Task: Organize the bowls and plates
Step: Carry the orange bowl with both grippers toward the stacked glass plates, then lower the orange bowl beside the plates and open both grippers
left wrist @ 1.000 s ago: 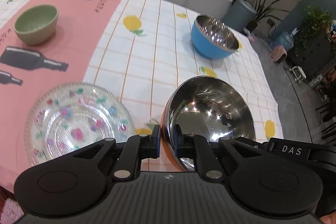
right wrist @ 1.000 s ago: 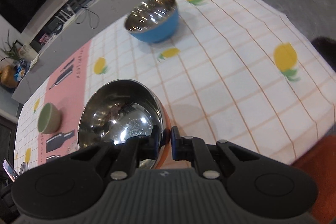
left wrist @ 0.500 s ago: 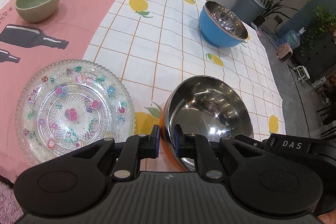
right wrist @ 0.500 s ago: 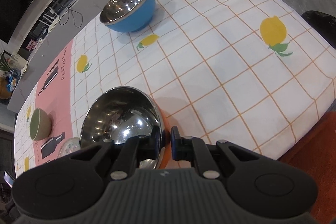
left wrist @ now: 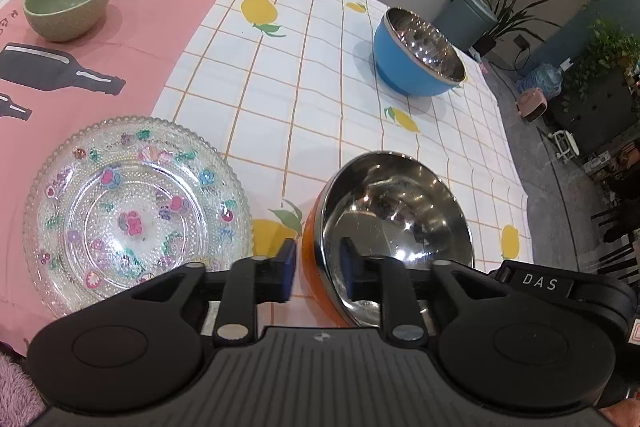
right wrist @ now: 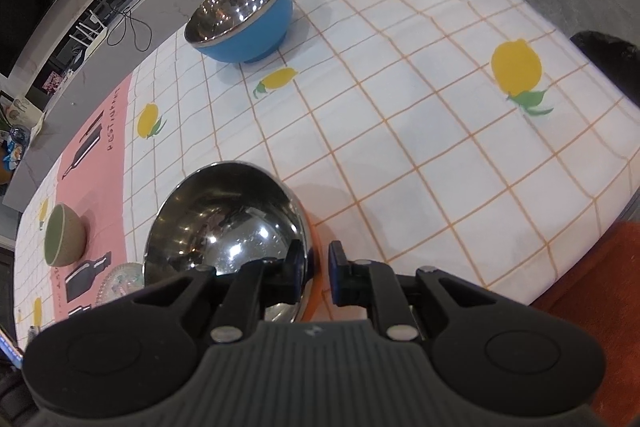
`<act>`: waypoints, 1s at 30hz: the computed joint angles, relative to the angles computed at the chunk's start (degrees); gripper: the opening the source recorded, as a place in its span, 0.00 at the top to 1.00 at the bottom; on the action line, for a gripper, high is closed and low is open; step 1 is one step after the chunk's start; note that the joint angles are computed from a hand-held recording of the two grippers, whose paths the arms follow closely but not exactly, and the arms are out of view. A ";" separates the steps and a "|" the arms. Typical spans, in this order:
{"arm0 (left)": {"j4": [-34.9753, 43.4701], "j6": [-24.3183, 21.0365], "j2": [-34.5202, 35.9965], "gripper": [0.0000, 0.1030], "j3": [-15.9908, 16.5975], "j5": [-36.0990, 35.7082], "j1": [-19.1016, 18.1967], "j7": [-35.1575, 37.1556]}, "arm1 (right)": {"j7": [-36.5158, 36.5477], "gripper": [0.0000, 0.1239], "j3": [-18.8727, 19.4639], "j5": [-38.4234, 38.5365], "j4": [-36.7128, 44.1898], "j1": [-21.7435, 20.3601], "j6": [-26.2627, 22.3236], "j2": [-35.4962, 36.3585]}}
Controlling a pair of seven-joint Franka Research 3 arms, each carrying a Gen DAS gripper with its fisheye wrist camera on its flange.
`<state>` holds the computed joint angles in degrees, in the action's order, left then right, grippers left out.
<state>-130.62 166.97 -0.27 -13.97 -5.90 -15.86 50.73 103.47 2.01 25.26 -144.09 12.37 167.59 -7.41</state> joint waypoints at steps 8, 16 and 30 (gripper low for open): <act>-0.12 1.73 -0.73 0.57 0.54 6.52 0.70 -3.83 | -0.87 0.71 -0.48 1.63 -0.53 0.78 1.75 -0.86; 2.38 3.15 -0.95 0.56 1.53 6.84 1.16 3.53 | -1.61 0.69 0.00 -0.05 -0.81 0.38 5.26 -2.02; 22.19 -9.59 9.59 0.56 -0.64 0.49 3.08 25.89 | -4.14 0.63 -1.01 -4.46 9.68 -2.39 2.68 4.15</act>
